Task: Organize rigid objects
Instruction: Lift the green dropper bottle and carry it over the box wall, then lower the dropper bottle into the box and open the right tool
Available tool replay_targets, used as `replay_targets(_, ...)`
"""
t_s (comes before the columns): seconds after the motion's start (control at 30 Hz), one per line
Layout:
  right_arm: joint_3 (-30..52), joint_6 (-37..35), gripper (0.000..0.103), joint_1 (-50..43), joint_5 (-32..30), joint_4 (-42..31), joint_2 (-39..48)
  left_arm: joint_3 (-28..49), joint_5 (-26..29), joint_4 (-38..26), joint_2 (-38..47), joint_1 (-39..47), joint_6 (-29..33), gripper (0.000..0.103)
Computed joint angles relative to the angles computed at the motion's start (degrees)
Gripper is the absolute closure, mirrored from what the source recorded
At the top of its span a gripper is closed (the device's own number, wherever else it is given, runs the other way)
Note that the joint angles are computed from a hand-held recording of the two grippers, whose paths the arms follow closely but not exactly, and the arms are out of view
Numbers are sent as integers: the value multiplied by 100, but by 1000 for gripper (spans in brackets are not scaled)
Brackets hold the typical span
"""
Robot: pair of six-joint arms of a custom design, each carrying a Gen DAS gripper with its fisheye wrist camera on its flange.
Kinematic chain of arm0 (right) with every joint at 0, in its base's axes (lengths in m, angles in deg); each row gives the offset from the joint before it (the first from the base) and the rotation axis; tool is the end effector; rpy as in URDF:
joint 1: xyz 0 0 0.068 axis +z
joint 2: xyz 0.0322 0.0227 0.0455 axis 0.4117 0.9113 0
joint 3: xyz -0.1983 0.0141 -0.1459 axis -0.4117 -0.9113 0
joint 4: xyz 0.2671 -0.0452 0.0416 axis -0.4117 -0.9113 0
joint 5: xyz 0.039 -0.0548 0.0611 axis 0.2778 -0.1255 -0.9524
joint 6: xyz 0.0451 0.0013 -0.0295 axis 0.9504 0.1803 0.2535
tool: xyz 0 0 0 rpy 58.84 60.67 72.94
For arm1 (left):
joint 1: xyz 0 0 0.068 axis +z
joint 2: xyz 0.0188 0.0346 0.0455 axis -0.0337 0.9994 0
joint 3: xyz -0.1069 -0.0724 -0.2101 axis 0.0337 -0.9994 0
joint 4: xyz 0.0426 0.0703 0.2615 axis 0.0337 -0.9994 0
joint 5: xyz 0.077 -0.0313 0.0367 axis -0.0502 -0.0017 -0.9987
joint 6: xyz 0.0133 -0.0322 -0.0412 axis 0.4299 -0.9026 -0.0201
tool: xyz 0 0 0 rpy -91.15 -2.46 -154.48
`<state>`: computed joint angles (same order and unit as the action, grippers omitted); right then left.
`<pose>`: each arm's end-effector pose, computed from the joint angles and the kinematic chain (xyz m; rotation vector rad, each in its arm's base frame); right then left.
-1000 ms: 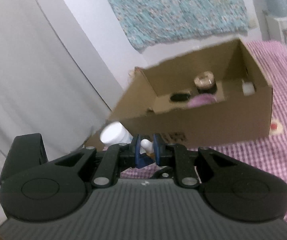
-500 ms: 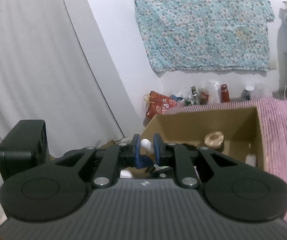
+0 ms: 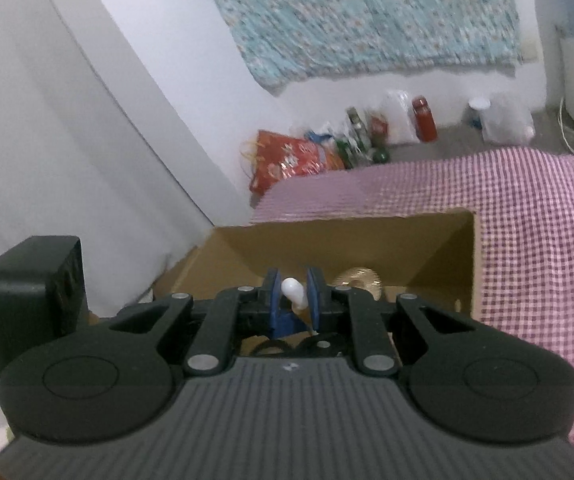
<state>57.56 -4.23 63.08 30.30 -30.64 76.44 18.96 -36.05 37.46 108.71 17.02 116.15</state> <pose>0.1460 0.1200 0.1575 -0.1778 2.2205 0.7689 0.1736 0.0407 0.1546 0.3541 2.3526 -0.3080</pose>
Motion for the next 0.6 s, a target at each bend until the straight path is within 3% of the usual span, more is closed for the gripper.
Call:
replay_targets(0.13, 159, -161, 89, -515, -470, 829, 1296, 263, -350, 545, 954, -373, -302, 70)
replay_targets(0.23, 372, -282, 89, -665, -586, 1269, 2189, 387, -591, 769, 1278, -607, -417, 70)
replay_targets(0.27, 469, -330, 89, -664, -554, 1325, 2429, 404, -615, 801, 1301, -646, -410, 76)
replay_targets(0.3, 552, -384, 89, -669, -528, 1356, 2638, 426, -660, 800, 1315, -702, -398, 74)
replay_targets(0.53, 685, -437, 89, -912, -655, 1810, 3234, 464, -730, 858, 1379, -888, -413, 73)
replay_targets(0.6, 605, -413, 89, -966, -685, 1850, 3165, 416, -678, 867, 1305, -873, -372, 63)
